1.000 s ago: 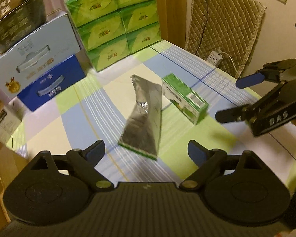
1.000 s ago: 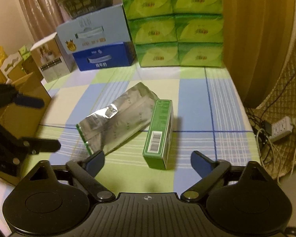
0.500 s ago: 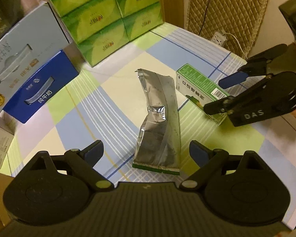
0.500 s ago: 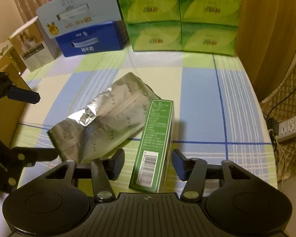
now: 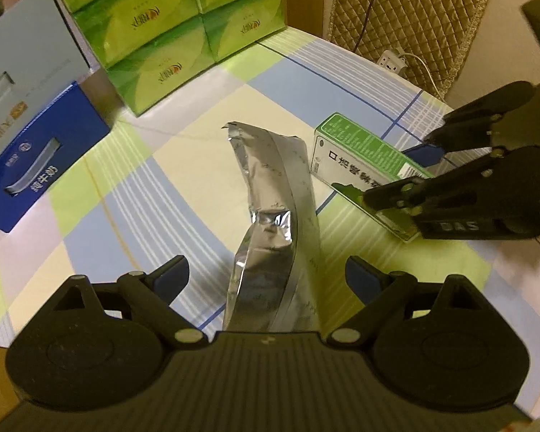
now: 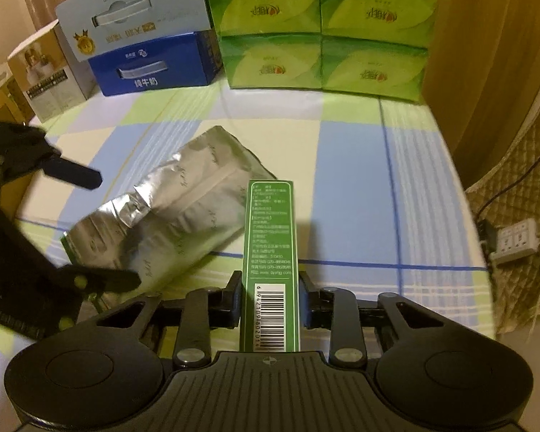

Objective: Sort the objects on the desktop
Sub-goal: 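Grasp the green medicine box with the right tool while the left tool grasps the silver foil bag, then lift the green box and foil bag off the table with both tools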

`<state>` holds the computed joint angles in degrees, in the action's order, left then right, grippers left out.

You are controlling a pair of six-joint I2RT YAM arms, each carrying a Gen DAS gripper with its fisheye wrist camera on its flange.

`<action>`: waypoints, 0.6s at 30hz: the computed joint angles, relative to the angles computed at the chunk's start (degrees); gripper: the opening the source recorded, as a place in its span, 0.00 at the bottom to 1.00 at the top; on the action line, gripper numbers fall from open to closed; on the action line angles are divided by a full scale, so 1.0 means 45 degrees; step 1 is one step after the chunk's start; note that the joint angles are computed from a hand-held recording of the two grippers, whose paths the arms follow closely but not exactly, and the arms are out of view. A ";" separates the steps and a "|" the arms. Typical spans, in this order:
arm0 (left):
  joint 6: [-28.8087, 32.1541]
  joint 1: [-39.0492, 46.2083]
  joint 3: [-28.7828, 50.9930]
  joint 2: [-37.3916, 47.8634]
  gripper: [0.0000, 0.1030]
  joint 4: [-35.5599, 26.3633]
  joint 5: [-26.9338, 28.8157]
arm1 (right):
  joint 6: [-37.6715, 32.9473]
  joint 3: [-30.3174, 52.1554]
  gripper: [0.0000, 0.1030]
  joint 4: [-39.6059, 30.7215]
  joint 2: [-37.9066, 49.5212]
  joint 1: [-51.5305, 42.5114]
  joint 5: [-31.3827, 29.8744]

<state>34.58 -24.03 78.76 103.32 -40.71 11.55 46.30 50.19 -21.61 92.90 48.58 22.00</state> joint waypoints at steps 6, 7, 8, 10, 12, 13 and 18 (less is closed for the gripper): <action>-0.0388 -0.0307 0.1019 0.1146 0.88 -0.0141 0.0026 | 0.0049 -0.0456 0.27 -0.0230 -0.0424 0.0082 0.0368; -0.0471 -0.0347 0.1209 0.1342 0.88 -0.0185 0.0032 | 0.0018 -0.0575 0.27 -0.0159 -0.0507 0.0068 0.0379; -0.0573 -0.0390 0.1395 0.1543 0.88 -0.0219 0.0036 | -0.0023 -0.0681 0.27 -0.0089 -0.0586 0.0067 0.0364; -0.0705 -0.0482 0.1749 0.1934 0.87 -0.0348 0.0028 | -0.0091 -0.0777 0.27 -0.0022 -0.0644 0.0048 0.0278; -0.0830 -0.0584 0.2054 0.2300 0.85 -0.0392 -0.0083 | -0.0239 -0.0858 0.27 0.0067 -0.0665 -0.0019 0.0138; -0.0875 -0.0635 0.2220 0.2486 0.83 -0.0451 -0.0157 | -0.0264 -0.0883 0.28 0.0091 -0.0659 -0.0017 0.0162; -0.0954 -0.0715 0.2844 0.3047 0.59 -0.0980 -0.0264 | -0.0232 -0.0963 0.28 0.0234 -0.0476 -0.0051 0.0053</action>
<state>30.29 -27.25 91.56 117.03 -45.12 10.36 45.26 45.85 -20.56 90.76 48.35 22.24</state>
